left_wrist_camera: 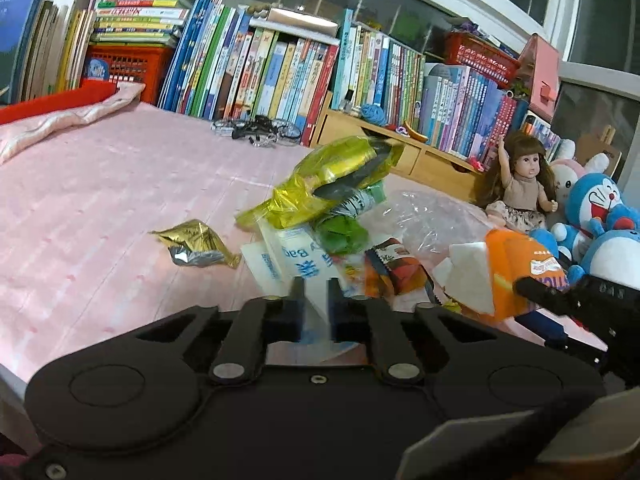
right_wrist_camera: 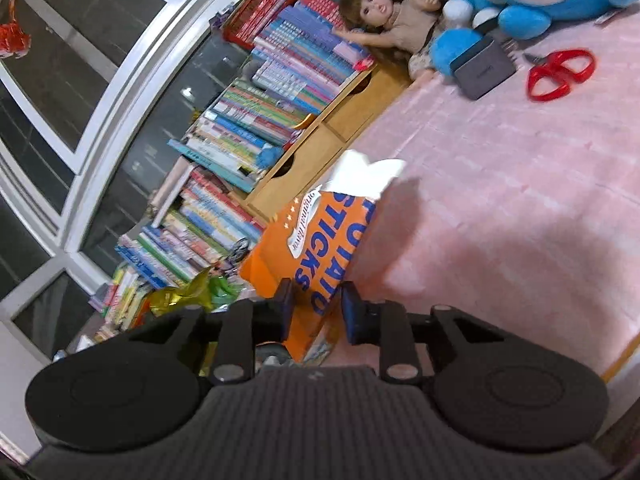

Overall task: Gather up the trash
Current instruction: 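Lift the potato-sticks box and turn it upright with the right gripper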

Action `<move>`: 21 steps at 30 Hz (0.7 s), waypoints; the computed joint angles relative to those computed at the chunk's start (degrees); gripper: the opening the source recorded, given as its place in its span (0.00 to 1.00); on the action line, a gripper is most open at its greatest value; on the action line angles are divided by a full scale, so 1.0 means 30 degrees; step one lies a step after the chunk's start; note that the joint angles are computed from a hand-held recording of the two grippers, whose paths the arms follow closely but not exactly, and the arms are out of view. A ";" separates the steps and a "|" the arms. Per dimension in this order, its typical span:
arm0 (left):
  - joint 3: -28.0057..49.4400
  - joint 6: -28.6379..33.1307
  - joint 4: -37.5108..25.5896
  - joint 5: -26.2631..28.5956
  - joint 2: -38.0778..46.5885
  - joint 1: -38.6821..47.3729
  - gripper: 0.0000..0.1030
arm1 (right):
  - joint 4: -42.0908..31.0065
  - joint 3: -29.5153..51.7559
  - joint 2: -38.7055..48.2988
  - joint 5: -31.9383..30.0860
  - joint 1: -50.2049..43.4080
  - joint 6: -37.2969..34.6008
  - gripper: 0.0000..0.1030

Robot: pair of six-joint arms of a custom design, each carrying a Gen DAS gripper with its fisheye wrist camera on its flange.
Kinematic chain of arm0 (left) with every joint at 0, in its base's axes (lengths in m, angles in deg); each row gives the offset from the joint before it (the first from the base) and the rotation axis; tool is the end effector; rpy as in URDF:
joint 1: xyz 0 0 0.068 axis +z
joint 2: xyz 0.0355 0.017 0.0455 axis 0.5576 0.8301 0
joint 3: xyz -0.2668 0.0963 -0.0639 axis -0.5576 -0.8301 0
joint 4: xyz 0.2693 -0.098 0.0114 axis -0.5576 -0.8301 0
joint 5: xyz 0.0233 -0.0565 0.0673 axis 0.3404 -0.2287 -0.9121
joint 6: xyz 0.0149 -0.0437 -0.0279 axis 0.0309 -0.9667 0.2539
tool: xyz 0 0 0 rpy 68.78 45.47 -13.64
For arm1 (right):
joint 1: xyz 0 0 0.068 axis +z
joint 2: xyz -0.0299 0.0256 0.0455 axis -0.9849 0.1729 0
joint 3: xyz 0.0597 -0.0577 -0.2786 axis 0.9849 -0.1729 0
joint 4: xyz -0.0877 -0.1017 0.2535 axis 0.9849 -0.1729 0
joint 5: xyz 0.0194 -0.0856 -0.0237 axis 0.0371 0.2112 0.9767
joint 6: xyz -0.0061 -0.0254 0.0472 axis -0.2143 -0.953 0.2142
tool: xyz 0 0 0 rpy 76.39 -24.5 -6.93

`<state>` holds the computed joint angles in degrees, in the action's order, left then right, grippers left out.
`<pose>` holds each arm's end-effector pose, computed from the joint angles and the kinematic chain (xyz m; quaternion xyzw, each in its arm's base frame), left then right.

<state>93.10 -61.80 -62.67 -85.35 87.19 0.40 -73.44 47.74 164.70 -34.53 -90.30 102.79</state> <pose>0.2657 -0.1522 0.3694 -0.1771 0.8323 -0.0663 0.5211 0.3620 -0.0437 0.3427 0.1570 0.7935 0.3809 0.4478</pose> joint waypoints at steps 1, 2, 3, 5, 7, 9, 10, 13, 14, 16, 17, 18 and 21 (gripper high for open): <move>-0.0083 0.0102 0.0085 0.0144 -0.0106 0.0078 0.09 | -0.0039 0.0132 0.0091 0.0270 0.0072 0.0064 0.55; -0.0112 -0.0046 0.0049 0.0305 -0.0132 0.0146 0.11 | 0.0064 0.0345 0.0295 0.0495 0.0179 0.0080 0.61; -0.0083 -0.0353 -0.0116 0.0475 -0.0102 0.0268 0.12 | 0.0178 0.0656 0.0582 0.0917 0.0356 0.0012 0.64; -0.0059 -0.1054 -0.0409 0.0785 -0.0039 0.0627 0.16 | 0.0103 0.1323 0.1141 0.1665 0.0661 -0.0036 0.69; -0.0010 -0.1978 -0.0778 0.1354 -0.0031 0.1059 0.36 | -0.0034 0.1952 0.1707 0.2198 0.0895 0.0100 0.69; -0.0395 -0.2459 -0.0423 0.1882 -0.0378 0.1316 0.53 | -0.0042 0.2416 0.2193 0.2326 0.0983 0.0399 0.68; -0.0645 -0.2314 0.0057 0.2267 -0.0542 0.1484 0.55 | 0.0014 0.2609 0.2399 0.2353 0.1043 0.0460 0.60; -0.0791 -0.2834 0.0537 0.3478 -0.0489 0.2073 0.79 | -0.0199 0.2951 0.2543 0.2791 0.1290 -0.0337 0.42; -0.0826 -0.3337 0.0693 0.3977 -0.0430 0.2347 0.84 | -0.0131 0.2840 0.2394 0.2945 0.1408 -0.0845 0.37; -0.0873 -0.4368 0.1229 0.4058 -0.0325 0.2570 0.88 | -0.0100 0.2511 0.1968 0.3398 0.1670 -0.2158 0.35; -0.0526 -0.4793 0.0973 0.4219 -0.0071 0.2714 0.90 | -0.0049 0.2321 0.1736 0.3689 0.1845 -0.2888 0.34; 0.0002 -0.5149 0.0519 0.4303 0.0296 0.2812 0.92 | -0.0027 0.2112 0.1474 0.4044 0.2050 -0.3683 0.33; 0.2079 -0.5382 -0.1295 0.3695 0.1862 0.2739 0.93 | 0.0376 0.1409 0.0704 0.5027 0.2695 -0.5968 0.31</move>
